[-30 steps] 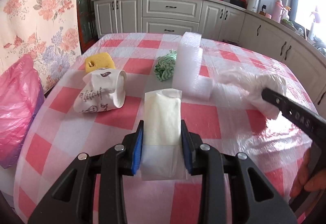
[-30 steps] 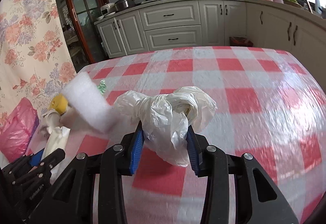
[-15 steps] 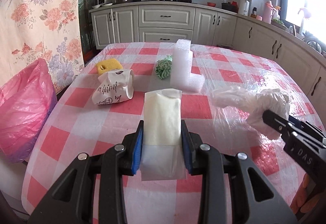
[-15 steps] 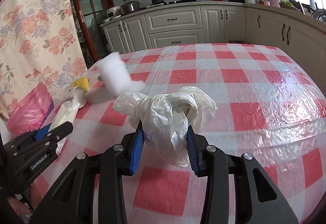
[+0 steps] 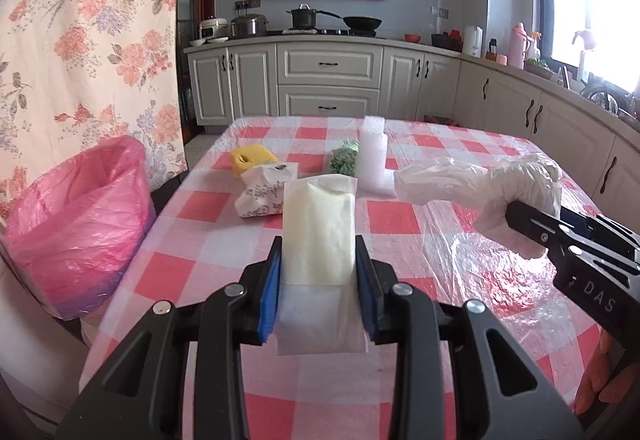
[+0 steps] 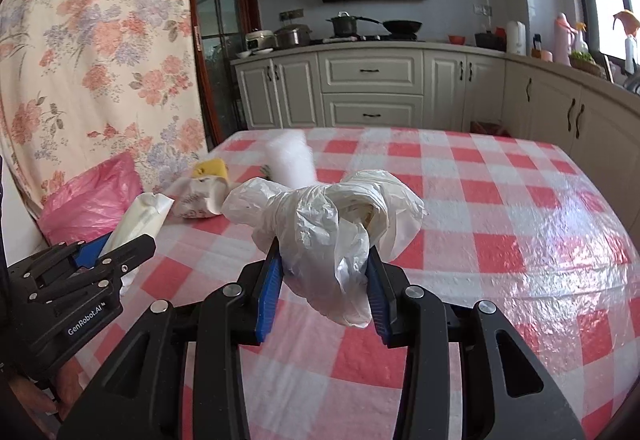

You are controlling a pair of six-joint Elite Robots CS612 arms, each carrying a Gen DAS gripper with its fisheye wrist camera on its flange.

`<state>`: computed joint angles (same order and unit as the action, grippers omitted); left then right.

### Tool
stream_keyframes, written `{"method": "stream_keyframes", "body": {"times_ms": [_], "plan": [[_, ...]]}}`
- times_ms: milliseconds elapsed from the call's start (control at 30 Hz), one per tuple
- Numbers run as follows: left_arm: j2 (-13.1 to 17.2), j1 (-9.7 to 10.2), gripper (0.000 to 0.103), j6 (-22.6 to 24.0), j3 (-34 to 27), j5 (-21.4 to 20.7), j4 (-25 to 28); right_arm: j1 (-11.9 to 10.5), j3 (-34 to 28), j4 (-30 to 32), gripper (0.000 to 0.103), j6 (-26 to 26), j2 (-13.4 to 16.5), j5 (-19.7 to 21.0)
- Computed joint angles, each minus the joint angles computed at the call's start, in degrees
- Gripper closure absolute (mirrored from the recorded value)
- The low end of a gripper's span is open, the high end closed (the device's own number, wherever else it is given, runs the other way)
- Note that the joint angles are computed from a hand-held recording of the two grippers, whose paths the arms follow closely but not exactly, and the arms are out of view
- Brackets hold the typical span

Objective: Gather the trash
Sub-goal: 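Carry the paper strip and plastic bag to the pink bin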

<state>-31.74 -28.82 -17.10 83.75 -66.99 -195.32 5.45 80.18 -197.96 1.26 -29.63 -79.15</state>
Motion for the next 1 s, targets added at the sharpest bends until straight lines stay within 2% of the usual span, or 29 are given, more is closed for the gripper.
{"method": "stream_keyframes", "body": {"times_ms": [267, 500, 733, 1000], "plan": [[-2.6, 0.14, 0.070, 1.2, 5.4, 5.9, -7.6, 1.9, -0.4, -2.1, 0.065, -2.9, -0.9, 1.9], [-4.3, 1.85, 0.070, 0.7, 8.3, 10.4, -10.6, 4.0, -3.5, -1.0, 0.065, -6.1, -0.3, 4.9], [-5.3, 4.20, 0.070, 0.8, 9.8, 13.4, -12.0, 6.1, -9.1, 1.7, 0.065, -7.7, 1.6, 9.3], [-5.5, 7.11, 0.070, 2.0, 9.4, 15.9, -12.4, 8.3, -18.5, 7.2, 0.065, -9.2, 5.3, 13.7]]}}
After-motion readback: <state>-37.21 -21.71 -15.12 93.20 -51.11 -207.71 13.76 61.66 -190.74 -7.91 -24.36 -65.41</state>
